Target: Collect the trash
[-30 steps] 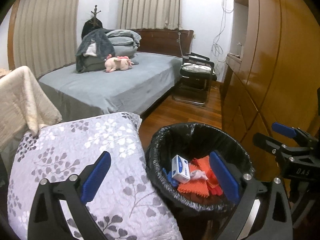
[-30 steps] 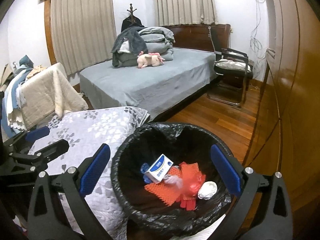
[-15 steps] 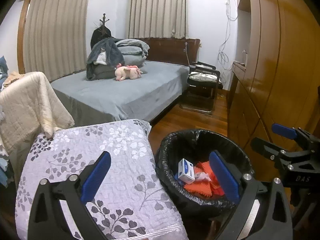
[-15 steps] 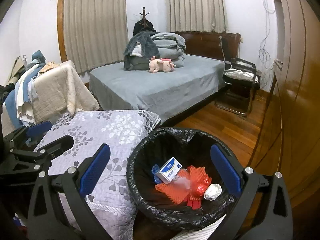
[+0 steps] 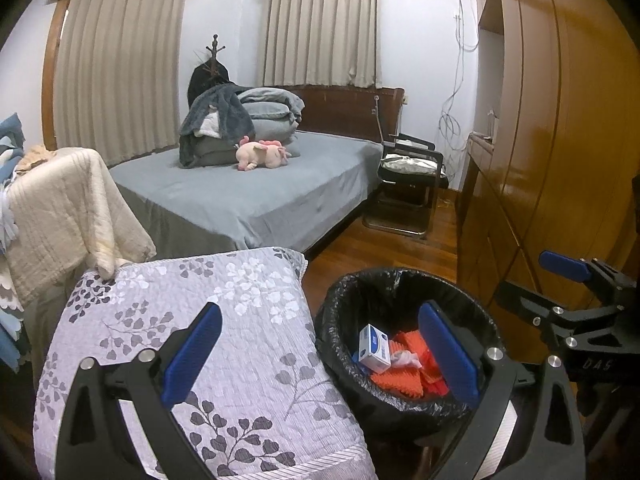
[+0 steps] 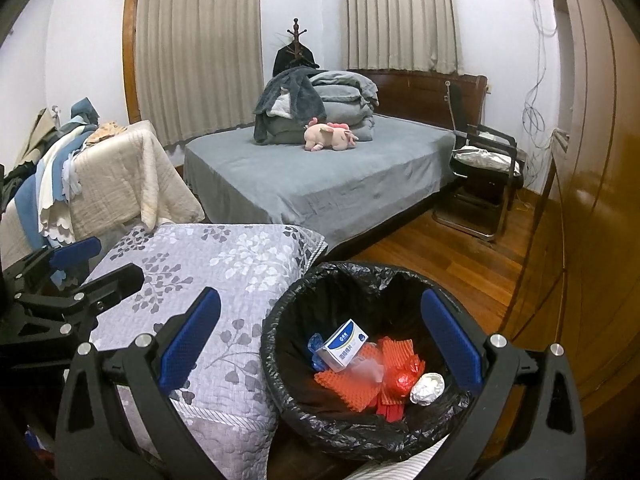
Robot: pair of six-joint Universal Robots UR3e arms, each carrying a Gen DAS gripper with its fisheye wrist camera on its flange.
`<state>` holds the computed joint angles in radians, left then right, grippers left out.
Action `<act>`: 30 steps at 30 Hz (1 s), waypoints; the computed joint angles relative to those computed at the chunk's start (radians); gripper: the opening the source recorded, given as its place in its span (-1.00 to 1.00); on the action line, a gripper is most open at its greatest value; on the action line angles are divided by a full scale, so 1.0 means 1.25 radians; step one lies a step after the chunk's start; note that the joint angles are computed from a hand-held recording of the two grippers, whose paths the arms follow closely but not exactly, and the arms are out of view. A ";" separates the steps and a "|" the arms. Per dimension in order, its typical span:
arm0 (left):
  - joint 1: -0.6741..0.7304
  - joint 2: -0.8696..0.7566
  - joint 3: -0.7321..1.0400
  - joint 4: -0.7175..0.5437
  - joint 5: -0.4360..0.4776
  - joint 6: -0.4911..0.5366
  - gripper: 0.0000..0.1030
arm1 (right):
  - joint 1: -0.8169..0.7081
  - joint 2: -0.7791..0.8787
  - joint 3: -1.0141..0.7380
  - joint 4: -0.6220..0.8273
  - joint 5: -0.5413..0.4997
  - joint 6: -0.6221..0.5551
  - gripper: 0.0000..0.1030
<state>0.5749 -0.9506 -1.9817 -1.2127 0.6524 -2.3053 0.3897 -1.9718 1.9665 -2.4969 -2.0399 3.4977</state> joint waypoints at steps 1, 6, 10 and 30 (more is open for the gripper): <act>0.001 0.001 0.000 -0.001 -0.001 0.000 0.88 | 0.002 0.002 -0.003 0.000 -0.002 0.000 0.89; 0.006 0.002 0.001 -0.009 -0.004 0.007 0.88 | 0.009 0.010 -0.009 0.000 -0.007 0.003 0.89; 0.007 0.003 0.001 -0.010 -0.005 0.007 0.88 | 0.009 0.010 -0.008 0.000 -0.008 0.004 0.89; 0.012 0.007 0.005 -0.024 -0.008 0.015 0.88 | 0.012 0.015 -0.012 -0.002 -0.010 0.004 0.89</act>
<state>0.5902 -0.9415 -1.9753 -1.2430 0.6428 -2.2863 0.4045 -1.9532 1.9519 -2.5001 -2.0521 3.5022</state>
